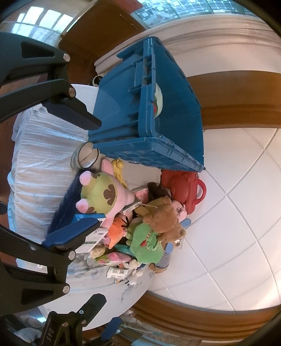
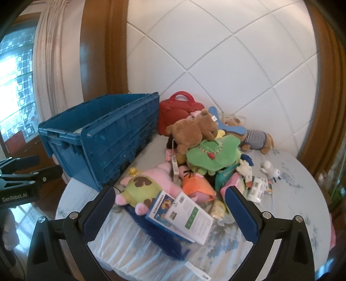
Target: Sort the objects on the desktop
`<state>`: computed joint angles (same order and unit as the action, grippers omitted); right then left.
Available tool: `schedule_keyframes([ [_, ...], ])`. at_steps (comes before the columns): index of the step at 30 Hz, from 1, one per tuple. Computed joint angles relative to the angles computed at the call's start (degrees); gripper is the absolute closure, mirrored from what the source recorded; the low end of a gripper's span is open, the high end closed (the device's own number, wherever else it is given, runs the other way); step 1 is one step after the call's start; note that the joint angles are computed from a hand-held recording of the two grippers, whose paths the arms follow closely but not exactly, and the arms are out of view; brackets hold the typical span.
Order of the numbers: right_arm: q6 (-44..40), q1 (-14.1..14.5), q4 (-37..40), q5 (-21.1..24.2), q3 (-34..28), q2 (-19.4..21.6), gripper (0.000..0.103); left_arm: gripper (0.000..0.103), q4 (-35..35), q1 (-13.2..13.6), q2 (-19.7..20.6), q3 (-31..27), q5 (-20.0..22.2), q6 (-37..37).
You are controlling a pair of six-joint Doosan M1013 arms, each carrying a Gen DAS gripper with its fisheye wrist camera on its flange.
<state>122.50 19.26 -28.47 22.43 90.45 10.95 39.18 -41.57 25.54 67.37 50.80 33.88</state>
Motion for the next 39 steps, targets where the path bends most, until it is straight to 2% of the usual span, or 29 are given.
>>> schedule_keyframes([
  [23,-4.09,-1.03,4.12,0.0,0.87,-0.96,0.0,0.02,0.08,-0.16,-0.14,0.5,-0.29,-0.17],
  [39,-6.69,-2.19,7.45,1.59,-0.15,-0.36,0.0,0.02,-1.86,-0.48,1.69,-1.9,0.57,1.78],
])
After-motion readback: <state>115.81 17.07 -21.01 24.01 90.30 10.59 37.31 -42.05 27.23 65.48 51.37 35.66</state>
